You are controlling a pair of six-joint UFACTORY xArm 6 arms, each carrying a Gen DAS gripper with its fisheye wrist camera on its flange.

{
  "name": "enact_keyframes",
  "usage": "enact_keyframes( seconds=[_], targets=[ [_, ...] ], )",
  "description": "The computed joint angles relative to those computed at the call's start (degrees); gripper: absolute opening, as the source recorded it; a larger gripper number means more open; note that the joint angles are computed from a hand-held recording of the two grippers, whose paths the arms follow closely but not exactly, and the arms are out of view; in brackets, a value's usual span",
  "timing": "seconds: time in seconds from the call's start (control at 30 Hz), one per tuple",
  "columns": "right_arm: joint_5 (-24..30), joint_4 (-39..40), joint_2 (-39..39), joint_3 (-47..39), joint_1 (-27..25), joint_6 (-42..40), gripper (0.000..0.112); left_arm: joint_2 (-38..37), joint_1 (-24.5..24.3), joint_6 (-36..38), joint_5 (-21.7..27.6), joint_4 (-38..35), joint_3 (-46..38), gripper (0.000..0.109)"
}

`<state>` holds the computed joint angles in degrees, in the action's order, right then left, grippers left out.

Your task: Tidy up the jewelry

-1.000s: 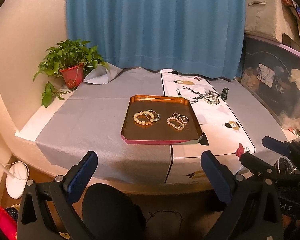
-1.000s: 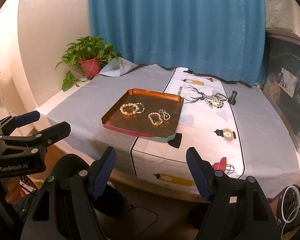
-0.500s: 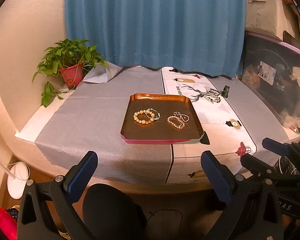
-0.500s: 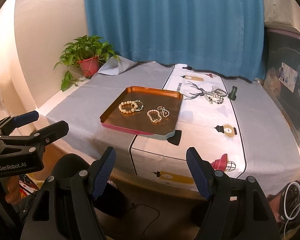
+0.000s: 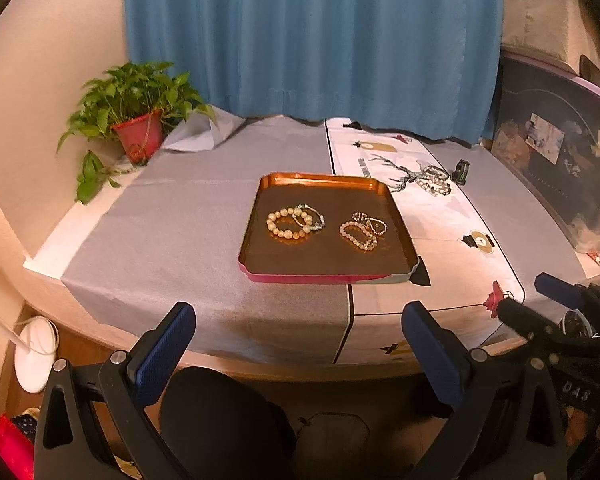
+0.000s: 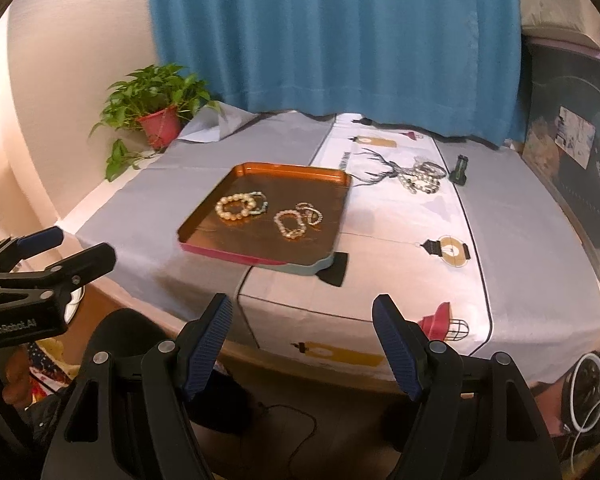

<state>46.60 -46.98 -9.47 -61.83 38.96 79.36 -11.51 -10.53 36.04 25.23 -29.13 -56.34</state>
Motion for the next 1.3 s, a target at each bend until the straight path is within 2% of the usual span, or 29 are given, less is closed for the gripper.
enact_keyframes(
  seconds=[0.2, 0.3, 0.43, 0.53, 0.67, 0.83, 0.97, 1.1, 1.2, 1.3],
  targets=[
    [-2.49, 0.41, -1.23, 2.59, -6.85, -1.23, 0.073, 5.33, -0.46, -2.68, 1.40, 1.42, -5.21, 0.102],
    [-5.02, 1.48, -0.62, 2.82, -13.15, -2.93, 0.073, 8.87, -1.33, -5.36, 1.09, 3.76, -8.73, 0.102],
    [-10.33, 8.15, 4.26, 1.02, -23.82, -8.55, 0.073, 15.00, -2.52, -10.55, 1.12, 8.16, -15.21, 0.102],
    [-12.53, 12.64, 12.20, -4.46, -31.24, -12.48, 0.073, 20.39, -3.29, -14.67, 2.64, 11.43, -21.36, 0.102],
    [-13.76, 15.01, 24.52, -16.01, -37.18, -16.85, 0.073, 27.97, -4.37, -20.30, 4.37, 16.97, -30.37, 0.102],
    [-12.45, 16.05, 38.28, -31.80, -39.65, -23.21, 0.073, 36.23, -5.68, -25.96, 6.31, 22.28, -40.72, 0.102],
    [-6.39, 19.97, 45.34, -40.39, -40.05, -30.62, 0.073, 41.46, -7.00, -28.95, 7.96, 25.42, -47.91, 0.102],
    [-7.58, 14.37, 40.30, -32.23, -40.87, -26.88, 0.077, 46.18, -8.73, -28.52, 8.68, 25.95, -55.16, 0.102],
    [-10.58, 11.04, 32.92, -20.68, -42.21, -17.44, 0.079, 51.79, -10.76, -27.20, 10.33, 26.50, -64.07, 0.102],
    [-12.40, 5.83, 28.85, -13.88, -42.94, -10.73, 0.084, 61.74, -13.23, -24.59, 16.50, 25.40, -80.91, 0.102]
  ],
)
